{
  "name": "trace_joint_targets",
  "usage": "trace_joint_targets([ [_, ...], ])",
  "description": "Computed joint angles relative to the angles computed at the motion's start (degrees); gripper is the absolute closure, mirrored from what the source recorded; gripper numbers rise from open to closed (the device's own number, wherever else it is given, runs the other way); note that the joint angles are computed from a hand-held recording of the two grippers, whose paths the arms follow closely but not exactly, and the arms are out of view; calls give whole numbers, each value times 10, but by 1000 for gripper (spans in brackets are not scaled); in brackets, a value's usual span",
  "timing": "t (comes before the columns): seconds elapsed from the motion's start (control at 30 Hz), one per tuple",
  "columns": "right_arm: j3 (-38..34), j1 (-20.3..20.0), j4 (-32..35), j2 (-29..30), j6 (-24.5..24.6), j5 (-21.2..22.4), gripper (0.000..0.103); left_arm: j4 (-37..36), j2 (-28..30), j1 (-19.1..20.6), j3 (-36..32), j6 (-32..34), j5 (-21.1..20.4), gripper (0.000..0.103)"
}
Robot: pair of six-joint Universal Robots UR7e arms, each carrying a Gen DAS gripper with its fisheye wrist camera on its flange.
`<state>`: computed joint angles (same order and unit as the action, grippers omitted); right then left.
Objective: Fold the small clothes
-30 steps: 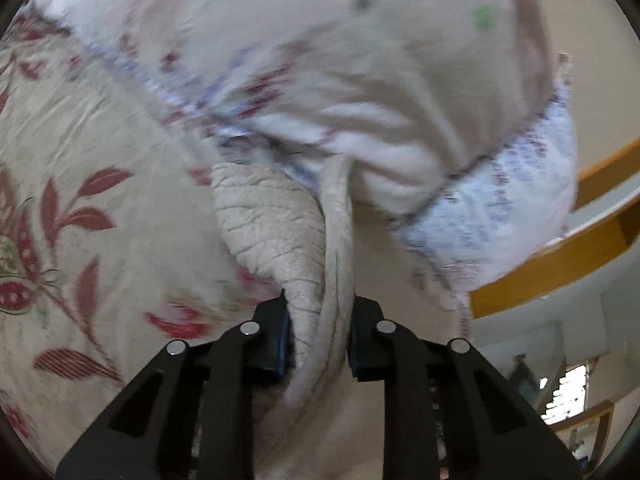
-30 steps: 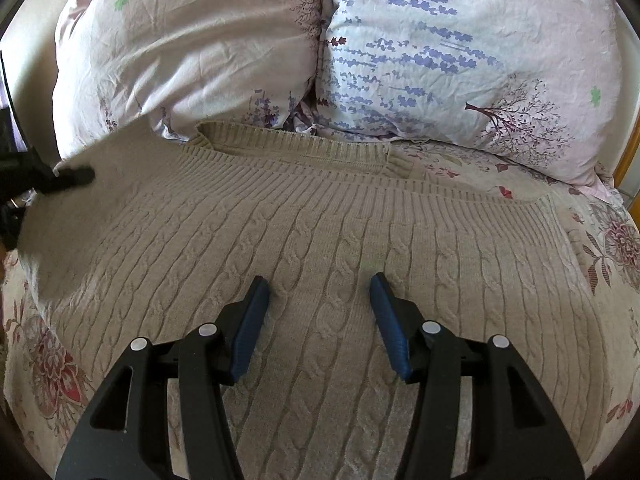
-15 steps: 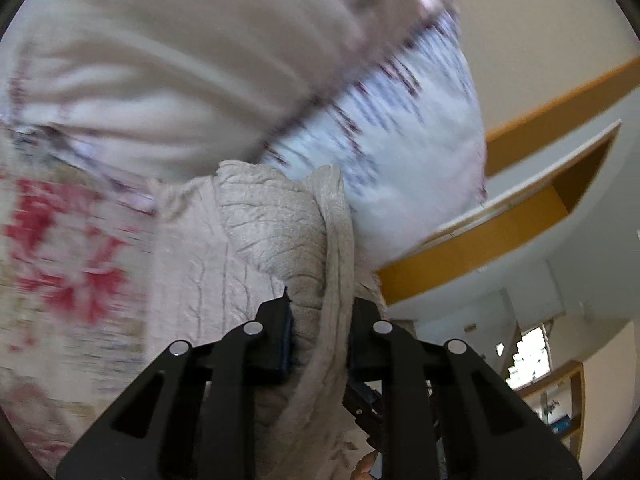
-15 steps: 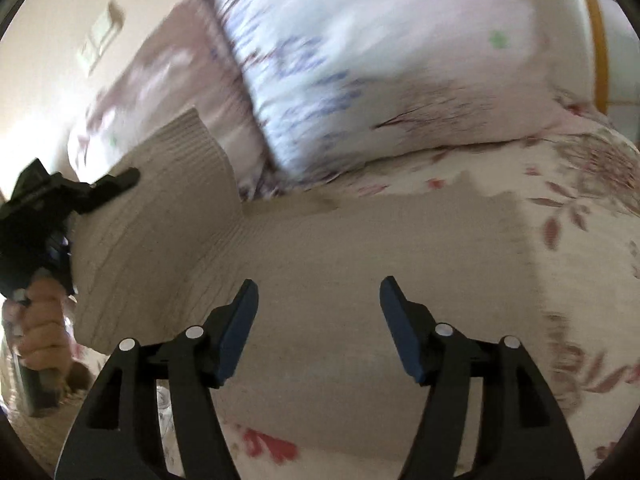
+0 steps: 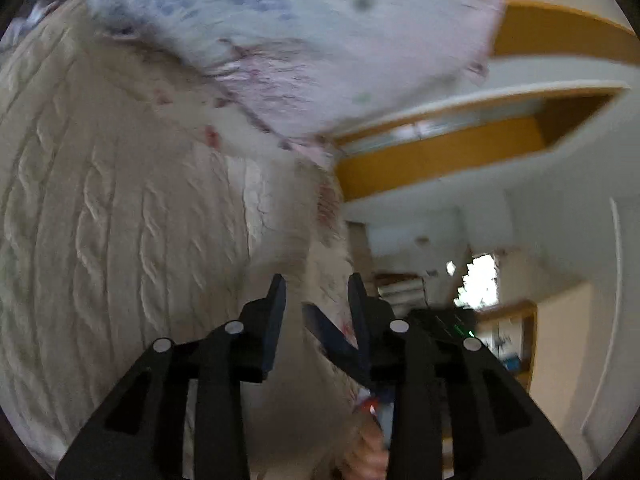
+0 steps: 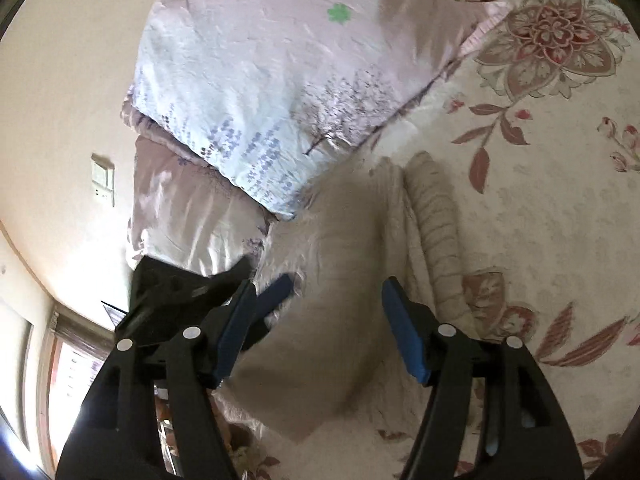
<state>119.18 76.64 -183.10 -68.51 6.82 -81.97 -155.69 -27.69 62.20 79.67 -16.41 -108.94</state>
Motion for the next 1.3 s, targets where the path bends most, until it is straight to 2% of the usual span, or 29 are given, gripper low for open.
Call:
trace_joint_targets([
  [0.07,-1,-2,11,-4,5,-5,36,-29,-28,-3,29,32,15,50],
  [0.1,-2,-4,19,-6,7,-2,36,-47,-44,-7,45,44,37,47],
  [0.17,-11,-1,42,-5,11,-19,36,-73,-85,-15,85,74,113,40],
  [0.23,-25,11,60,2,9,-64,36,-92,-113,-26,118,94,207,38],
  [0.33,-29,10,72,4,7,-89,36,-103,-128,-32,142,115,311,37],
  [0.4,-42,16,72,15,0,-112,36,-91,-130,-28,145,112,340,37],
  [0.6,-93,34,94,47,-34,-153,40,-35,-115,-12,124,103,345,37],
  [0.67,-109,38,112,59,-38,-171,51,-32,-111,-13,126,104,344,37],
  [0.7,-112,41,111,64,-44,-185,70,-33,-107,-12,125,102,340,37],
  [0.73,-113,45,107,68,-57,-195,79,-36,-109,-10,132,100,333,36],
  [0.77,-111,51,90,71,-79,-205,83,-38,-109,-8,134,99,327,35],
  [0.83,-110,75,49,79,-130,-255,86,-41,-106,-5,132,99,320,33],
  [0.97,-124,123,-34,98,-228,-329,88,-39,-107,0,133,105,307,32],
  [1.03,-136,134,-50,107,-252,-355,88,-41,-100,0,126,109,300,31],
  [1.1,-157,135,-34,124,-242,-404,89,-39,-100,0,127,114,295,31],
  [1.13,-174,129,-4,136,-219,-439,94,-38,-99,0,127,115,294,31],
  [1.17,-184,123,25,142,-196,-455,94,-38,-99,0,127,117,292,31],
  [1.23,-192,101,83,140,-136,-439,92,-36,-97,1,125,115,290,31],
  [1.27,-182,95,75,128,-128,-415,91,-35,-99,0,127,113,289,31],
  [1.3,-176,95,75,119,-122,-409,85,-34,-103,0,130,111,287,31],
])
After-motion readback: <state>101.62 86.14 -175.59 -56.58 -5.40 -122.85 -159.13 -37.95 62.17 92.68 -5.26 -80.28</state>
